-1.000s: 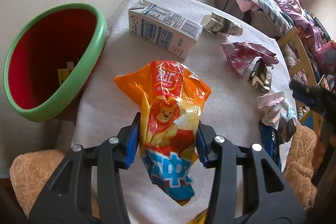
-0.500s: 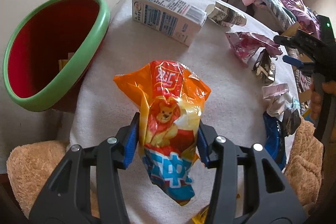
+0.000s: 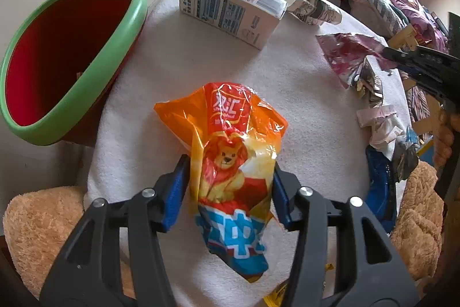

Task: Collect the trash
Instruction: 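Carry the orange chip bag toward the red bin while the right grasps the pink wrapper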

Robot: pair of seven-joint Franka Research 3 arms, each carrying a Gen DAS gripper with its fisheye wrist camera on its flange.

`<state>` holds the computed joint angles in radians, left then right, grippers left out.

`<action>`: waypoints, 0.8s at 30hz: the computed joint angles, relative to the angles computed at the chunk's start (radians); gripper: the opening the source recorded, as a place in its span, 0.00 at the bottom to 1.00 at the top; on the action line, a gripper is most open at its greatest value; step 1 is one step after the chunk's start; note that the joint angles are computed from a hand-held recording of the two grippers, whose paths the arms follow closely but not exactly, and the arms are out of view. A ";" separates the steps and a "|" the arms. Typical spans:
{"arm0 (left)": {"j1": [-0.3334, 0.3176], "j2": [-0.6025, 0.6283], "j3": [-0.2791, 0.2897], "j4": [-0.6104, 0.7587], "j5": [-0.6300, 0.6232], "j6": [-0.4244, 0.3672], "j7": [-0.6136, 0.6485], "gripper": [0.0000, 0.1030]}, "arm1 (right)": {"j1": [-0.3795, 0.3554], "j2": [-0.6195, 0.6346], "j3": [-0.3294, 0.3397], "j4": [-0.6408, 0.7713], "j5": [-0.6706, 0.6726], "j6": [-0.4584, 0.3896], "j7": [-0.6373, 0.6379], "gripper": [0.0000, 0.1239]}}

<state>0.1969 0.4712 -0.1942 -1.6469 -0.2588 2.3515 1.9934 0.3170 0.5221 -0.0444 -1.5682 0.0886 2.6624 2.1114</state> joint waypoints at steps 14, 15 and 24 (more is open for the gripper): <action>0.017 -0.045 -0.021 -0.046 -0.063 0.059 0.057 0.48 | 0.046 -0.162 0.001 -0.165 -0.053 0.158 0.019 0.12; 0.018 -0.050 -0.022 -0.049 -0.072 0.066 0.062 0.48 | 0.047 -0.163 0.002 -0.161 -0.055 0.163 0.018 0.12; 0.029 -0.076 -0.011 -0.054 -0.126 0.125 0.078 0.48 | 0.085 -0.163 -0.018 -0.128 -0.110 0.195 0.037 0.12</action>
